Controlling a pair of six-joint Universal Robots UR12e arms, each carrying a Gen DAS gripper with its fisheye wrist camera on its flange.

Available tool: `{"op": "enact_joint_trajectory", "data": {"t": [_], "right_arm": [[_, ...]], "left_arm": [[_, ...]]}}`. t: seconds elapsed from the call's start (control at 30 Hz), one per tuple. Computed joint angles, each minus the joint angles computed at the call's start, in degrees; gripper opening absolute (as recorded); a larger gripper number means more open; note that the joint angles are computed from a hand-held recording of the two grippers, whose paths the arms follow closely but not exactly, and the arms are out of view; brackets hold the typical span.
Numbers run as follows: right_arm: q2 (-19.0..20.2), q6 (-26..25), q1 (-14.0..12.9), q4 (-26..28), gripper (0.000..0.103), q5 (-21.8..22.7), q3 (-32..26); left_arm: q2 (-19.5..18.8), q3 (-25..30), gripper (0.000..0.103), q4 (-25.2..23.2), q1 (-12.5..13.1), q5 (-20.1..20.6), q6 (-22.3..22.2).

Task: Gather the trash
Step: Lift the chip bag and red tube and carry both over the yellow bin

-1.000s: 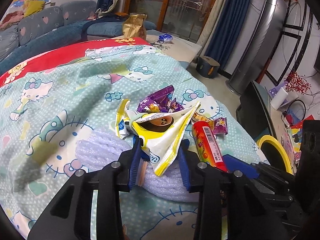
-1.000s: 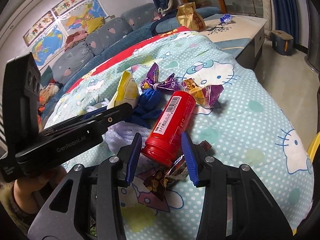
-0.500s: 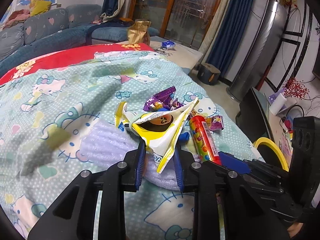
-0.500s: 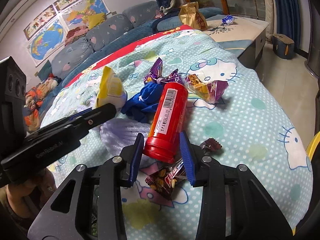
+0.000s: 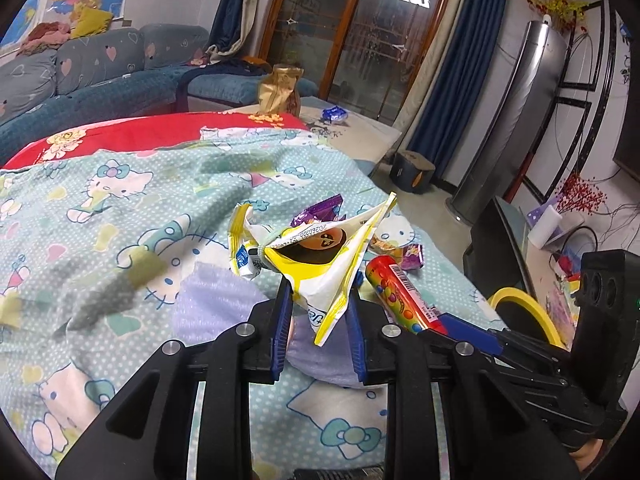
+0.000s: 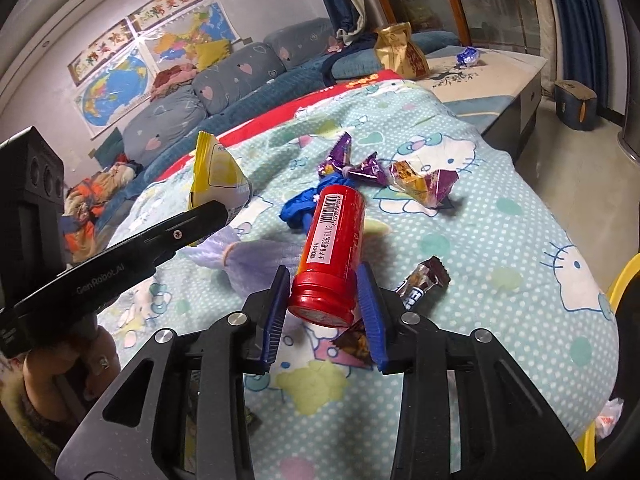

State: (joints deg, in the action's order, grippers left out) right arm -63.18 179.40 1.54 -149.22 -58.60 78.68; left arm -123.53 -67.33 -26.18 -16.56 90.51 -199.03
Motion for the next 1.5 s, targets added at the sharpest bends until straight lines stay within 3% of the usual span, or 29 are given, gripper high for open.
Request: {"op": "enact_joint_trajectory", "data": {"t": [0.8, 1.13, 1.5], "right_arm": [[-3.17, 0.31, -1.87, -3.84, 0.027, 4.3, 2.9], [-4.34, 3.12, -3.95, -5.13, 0.026, 5.81, 4.2], [-5.3, 6.98, -6.27, -8.94, 0.026, 3.83, 5.4]], "left_arm": [[3.45, -3.08, 0.024, 8.36, -0.78, -2.33, 0.94], [2.92, -2.1, 0.024, 8.08, -1.52, -4.14, 2.16], [1.31, 0.43, 0.024, 6.32, -2.99, -6.73, 5.25]]}}
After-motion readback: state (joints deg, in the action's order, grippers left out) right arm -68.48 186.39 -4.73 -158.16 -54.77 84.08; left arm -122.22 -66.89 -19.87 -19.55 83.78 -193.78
